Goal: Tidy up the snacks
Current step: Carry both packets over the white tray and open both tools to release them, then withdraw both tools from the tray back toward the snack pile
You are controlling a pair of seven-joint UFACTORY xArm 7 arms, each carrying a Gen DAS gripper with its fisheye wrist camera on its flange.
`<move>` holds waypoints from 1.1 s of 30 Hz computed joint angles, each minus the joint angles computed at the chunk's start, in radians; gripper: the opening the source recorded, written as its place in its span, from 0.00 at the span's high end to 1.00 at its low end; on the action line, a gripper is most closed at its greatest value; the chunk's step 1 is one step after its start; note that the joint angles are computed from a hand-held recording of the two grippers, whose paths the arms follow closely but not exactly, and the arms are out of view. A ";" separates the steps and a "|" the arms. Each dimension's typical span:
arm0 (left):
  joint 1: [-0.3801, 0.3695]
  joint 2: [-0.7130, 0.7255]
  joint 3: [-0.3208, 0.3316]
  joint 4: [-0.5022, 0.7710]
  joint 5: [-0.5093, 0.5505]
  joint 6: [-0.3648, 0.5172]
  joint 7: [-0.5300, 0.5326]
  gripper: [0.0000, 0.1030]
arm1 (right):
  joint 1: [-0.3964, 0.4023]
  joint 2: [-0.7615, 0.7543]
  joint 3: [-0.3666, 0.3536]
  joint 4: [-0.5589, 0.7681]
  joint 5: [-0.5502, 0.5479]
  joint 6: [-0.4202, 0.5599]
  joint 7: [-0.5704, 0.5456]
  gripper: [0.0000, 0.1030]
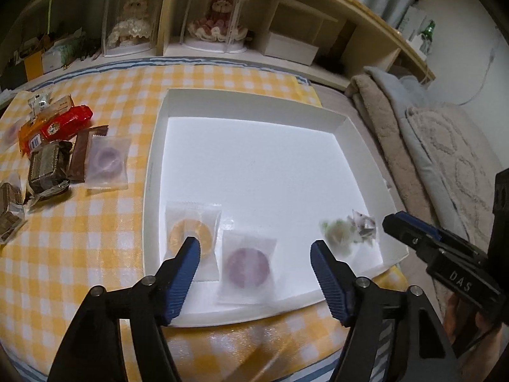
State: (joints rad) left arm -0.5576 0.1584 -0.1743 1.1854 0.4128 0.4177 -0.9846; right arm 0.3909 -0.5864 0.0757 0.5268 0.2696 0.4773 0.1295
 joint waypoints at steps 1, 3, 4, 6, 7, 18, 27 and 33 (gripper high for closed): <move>0.000 0.001 0.001 -0.002 0.002 0.001 0.001 0.27 | 0.004 0.000 -0.006 -0.001 0.004 0.004 -0.004 0.67; -0.001 -0.008 0.001 -0.017 0.009 0.001 -0.004 0.16 | 0.010 0.005 -0.014 0.003 0.011 0.018 -0.014 0.67; -0.002 -0.017 0.001 -0.029 0.013 0.000 -0.011 0.13 | 0.007 0.004 -0.012 0.002 0.010 0.026 -0.014 0.65; -0.003 -0.029 -0.001 -0.045 0.030 -0.004 -0.025 0.01 | 0.003 -0.003 -0.006 -0.004 0.008 0.037 -0.012 0.46; -0.003 -0.041 -0.002 -0.059 0.041 -0.005 -0.035 0.00 | 0.000 -0.011 -0.003 -0.011 0.007 0.035 -0.010 0.40; 0.016 -0.108 -0.043 -0.113 0.080 0.039 -0.068 0.00 | -0.033 -0.073 0.033 -0.032 -0.054 0.086 0.046 0.00; 0.038 -0.185 -0.077 -0.152 0.060 0.060 -0.038 0.00 | -0.037 -0.122 0.042 -0.032 -0.079 0.124 0.082 0.00; 0.061 -0.258 -0.104 -0.188 0.032 0.062 -0.010 0.00 | -0.035 -0.171 0.057 -0.026 -0.096 0.148 0.109 0.00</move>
